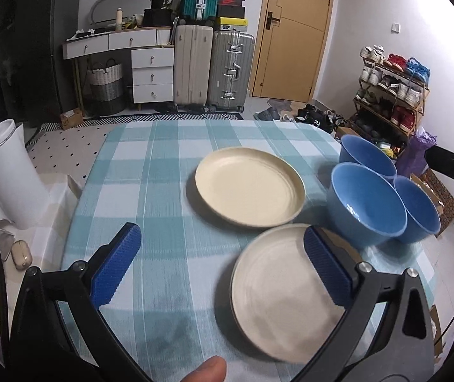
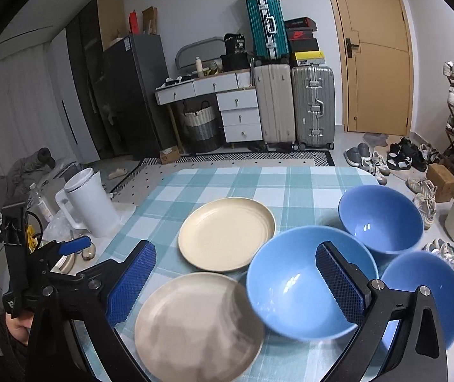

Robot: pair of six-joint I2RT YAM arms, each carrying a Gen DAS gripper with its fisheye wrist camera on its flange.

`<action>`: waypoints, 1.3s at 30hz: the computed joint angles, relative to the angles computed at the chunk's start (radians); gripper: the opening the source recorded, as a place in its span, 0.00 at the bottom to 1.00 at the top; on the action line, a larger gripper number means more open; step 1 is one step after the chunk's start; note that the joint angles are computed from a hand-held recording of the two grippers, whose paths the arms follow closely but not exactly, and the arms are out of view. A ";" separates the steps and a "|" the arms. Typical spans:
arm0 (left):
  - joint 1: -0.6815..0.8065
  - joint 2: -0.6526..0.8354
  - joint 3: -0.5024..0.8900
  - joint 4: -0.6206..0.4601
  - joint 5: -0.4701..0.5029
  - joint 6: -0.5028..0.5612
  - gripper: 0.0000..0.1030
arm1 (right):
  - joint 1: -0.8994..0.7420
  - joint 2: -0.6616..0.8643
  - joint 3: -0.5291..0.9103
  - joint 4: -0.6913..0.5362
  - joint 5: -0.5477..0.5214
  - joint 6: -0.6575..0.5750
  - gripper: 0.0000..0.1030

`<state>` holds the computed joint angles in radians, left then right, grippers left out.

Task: Organize plates and bowls

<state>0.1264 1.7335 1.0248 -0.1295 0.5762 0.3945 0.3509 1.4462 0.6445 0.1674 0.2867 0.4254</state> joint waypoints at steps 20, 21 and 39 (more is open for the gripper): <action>-0.134 0.438 0.550 -0.151 -0.172 -0.154 0.99 | -0.214 0.461 0.557 -0.252 -0.223 -0.131 0.99; -0.138 0.457 0.576 -0.162 -0.180 -0.159 0.99 | -0.220 0.489 0.589 -0.273 -0.227 -0.132 0.99; -0.208 0.803 1.047 -0.394 -0.283 -0.218 0.99 | -0.316 1.019 1.247 -0.714 -0.351 -0.191 0.83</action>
<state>-0.0815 2.5367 2.0718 -0.5238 0.2930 0.1763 0.0348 2.4648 1.8919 -0.5471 -0.0647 0.2348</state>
